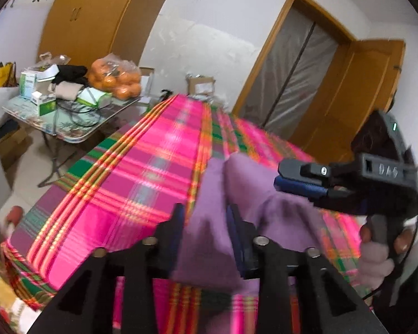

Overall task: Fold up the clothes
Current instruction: 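Lay the lifted sweatshirt side over the fold and release the right gripper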

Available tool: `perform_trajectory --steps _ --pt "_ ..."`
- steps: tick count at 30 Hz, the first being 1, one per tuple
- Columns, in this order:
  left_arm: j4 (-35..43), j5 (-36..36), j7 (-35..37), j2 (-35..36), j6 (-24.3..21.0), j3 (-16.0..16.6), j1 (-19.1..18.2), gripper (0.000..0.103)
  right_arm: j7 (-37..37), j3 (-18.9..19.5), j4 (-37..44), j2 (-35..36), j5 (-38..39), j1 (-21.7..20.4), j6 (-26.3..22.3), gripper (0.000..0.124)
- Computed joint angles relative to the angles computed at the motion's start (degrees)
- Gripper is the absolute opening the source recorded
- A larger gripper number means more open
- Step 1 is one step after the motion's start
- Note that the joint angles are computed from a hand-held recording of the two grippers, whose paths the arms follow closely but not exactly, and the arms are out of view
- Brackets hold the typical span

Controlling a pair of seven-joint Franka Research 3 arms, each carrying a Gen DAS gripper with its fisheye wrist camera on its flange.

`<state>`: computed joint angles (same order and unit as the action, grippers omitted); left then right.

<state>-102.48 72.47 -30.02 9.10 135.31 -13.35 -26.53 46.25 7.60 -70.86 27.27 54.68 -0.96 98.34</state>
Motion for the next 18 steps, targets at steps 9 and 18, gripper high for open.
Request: perform_trajectory --steps 9,18 --pt "6.6 -0.5 1.9 5.1 10.5 1.9 1.5 0.042 -1.1 -1.7 -4.2 -2.2 4.4 -3.8 1.2 0.035" --pt "5.9 0.5 -2.7 5.2 15.6 5.9 -0.3 0.009 -0.1 -2.4 -5.0 -1.7 5.4 -5.8 2.9 0.035"
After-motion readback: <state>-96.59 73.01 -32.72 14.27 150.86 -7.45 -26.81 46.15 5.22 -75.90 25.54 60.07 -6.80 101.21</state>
